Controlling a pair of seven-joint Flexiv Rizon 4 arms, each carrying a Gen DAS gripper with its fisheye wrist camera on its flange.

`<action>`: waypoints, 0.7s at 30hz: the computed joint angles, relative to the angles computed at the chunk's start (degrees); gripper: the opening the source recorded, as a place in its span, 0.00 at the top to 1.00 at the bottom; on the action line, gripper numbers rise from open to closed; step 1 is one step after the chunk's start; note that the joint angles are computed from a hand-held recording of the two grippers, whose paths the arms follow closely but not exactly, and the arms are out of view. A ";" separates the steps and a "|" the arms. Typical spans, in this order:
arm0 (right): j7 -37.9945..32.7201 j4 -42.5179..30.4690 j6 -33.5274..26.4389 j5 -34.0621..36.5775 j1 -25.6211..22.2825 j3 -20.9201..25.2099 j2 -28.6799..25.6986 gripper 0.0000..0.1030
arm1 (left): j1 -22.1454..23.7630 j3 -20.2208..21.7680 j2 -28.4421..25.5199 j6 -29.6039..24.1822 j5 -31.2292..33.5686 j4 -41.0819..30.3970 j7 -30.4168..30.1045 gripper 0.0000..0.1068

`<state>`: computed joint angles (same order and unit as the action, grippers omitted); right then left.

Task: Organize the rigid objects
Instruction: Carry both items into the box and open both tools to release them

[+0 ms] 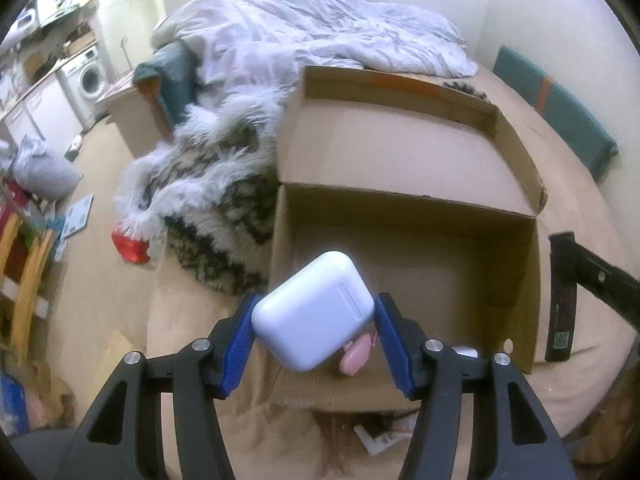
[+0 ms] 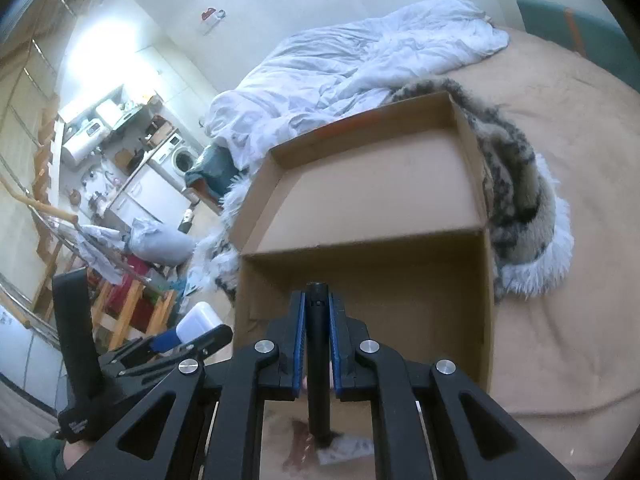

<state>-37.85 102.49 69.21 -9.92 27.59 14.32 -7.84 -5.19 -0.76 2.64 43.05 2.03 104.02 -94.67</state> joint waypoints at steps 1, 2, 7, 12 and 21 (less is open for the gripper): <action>-0.29 -0.17 0.02 0.18 -0.12 -0.09 -0.47 0.89 | -0.02 -0.19 -0.65 0.42 0.32 -0.22 0.32 0.49; -0.03 -0.17 -0.08 0.06 -0.13 -0.32 -1.02 0.89 | -0.08 -0.37 -1.39 0.70 0.89 -0.46 0.48 0.49; 0.00 0.58 -1.52 3.30 -0.76 0.22 -2.99 0.89 | -0.61 -0.41 -4.45 1.25 2.51 -0.76 -0.13 0.49; -1.05 -0.67 -4.70 4.63 -0.62 0.30 -4.84 0.89 | -1.10 -0.06 -6.18 1.96 0.34 0.77 0.89 0.49; -3.22 -3.33 -8.68 6.75 -0.29 0.57 -7.36 0.89 | -1.58 0.31 -6.51 6.79 -0.53 3.74 4.10 0.49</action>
<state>-41.07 99.16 60.54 -3.17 27.30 14.88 -15.20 -6.77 -0.45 -3.87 49.84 1.49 107.77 -90.57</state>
